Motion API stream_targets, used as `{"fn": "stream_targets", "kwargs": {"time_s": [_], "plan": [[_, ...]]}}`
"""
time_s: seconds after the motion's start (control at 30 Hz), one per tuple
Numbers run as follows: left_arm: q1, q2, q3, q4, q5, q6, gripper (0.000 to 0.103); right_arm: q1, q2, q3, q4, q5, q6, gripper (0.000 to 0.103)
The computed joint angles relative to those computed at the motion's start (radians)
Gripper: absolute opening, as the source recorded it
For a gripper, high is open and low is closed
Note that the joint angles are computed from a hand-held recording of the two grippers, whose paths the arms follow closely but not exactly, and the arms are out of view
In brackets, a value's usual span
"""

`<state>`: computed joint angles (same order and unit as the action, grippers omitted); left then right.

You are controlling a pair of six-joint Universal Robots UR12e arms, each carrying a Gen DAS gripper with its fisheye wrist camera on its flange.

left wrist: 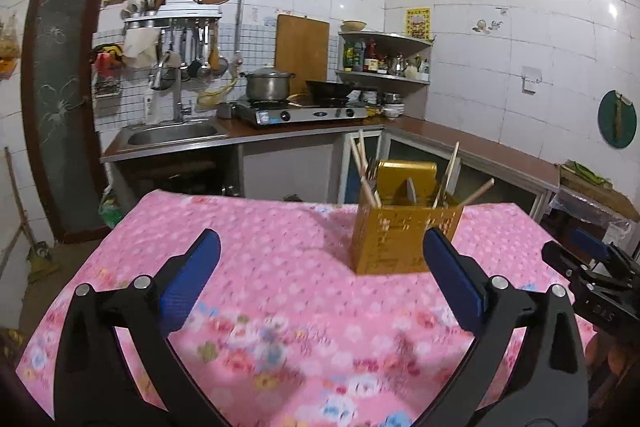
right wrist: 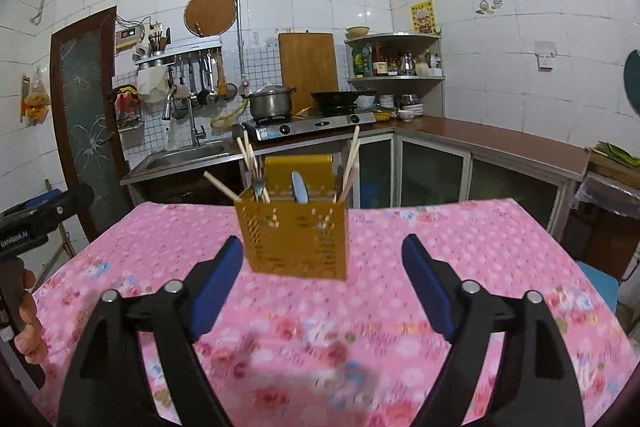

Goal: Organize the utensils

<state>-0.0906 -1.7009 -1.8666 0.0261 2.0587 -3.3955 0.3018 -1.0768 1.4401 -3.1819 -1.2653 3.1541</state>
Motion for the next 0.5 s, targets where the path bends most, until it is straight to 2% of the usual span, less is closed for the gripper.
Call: {"fn": "stream_targets", "kwargs": {"time_s": [0.07,0.3,0.4,0.5], "plan": [[-0.007,0.005,-0.018,0.006,0.02,-0.015,0.098,0.005,-0.013,0.038,-0.036,-0.018,0.013,0.089],[-0.037,-0.001,-0.071,0.033,0.092,-0.034,0.098,0.032,-0.02,0.095,-0.108,-0.102,-0.046,0.097],[-0.045,-0.006,-0.087,0.053,0.079,-0.011,0.098,0.036,-0.019,0.108,-0.118,-0.115,-0.045,0.098],[-0.056,-0.026,-0.094,0.099,0.117,0.018,0.098,0.043,-0.012,0.108,-0.123,-0.152,-0.047,0.099]]}}
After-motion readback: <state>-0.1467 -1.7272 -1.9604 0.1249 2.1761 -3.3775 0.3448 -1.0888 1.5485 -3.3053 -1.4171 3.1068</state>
